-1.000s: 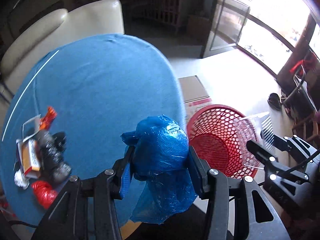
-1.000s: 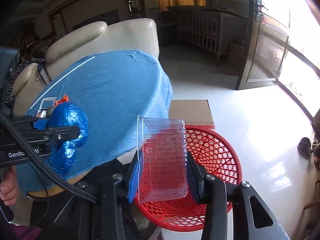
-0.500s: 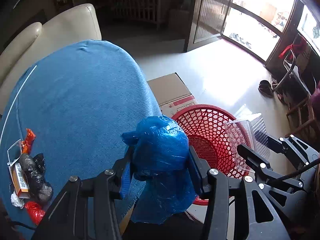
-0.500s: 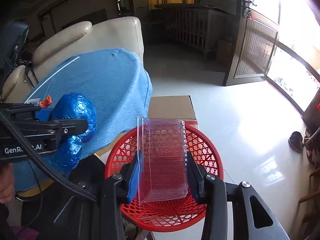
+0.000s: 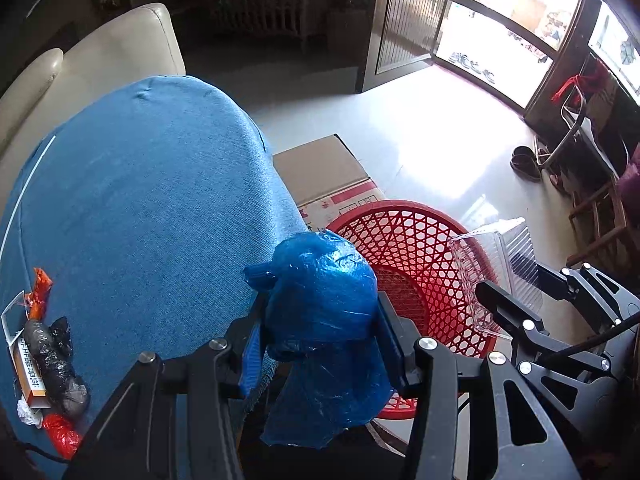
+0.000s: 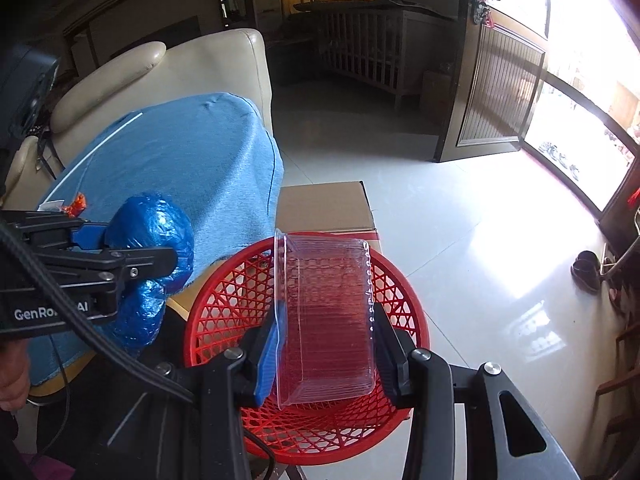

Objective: Collect trash
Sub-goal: 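Carry the clear container and blue bag over the red mesh basket with both tools, then open both tools to drop the container and blue bag into the basket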

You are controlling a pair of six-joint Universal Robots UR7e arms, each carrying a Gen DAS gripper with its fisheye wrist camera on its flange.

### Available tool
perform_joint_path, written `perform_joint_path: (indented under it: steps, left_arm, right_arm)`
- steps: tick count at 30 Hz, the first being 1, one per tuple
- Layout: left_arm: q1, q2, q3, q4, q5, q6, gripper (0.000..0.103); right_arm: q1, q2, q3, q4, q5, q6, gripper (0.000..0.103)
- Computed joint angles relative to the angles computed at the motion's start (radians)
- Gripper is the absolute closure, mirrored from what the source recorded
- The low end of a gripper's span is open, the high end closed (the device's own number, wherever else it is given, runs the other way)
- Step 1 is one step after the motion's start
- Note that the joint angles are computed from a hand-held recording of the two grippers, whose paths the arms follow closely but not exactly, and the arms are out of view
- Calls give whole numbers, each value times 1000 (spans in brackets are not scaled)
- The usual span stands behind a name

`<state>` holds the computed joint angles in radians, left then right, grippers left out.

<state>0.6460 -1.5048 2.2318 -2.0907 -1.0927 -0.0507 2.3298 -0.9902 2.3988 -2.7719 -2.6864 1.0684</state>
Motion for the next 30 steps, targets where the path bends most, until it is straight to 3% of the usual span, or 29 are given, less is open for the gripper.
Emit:
perform_joint_path:
  steps: [15,23,26,30]
  left_arm:
    - [2,1,-13,-13,-2,12,49]
    - [6,-50,-19,-13,14,29,48]
    - [11,-84,-8,-14,49,39,48]
    - [7,-156,23,-14,171,53,47]
  right_arm:
    - [-17,-1,2,10,0,22,55]
    - [-11,2,-32,75,2,34,46]
    - [-8,5,-49,91,8,31,46]
    - [-1,28,-75,61,10,-13,46]
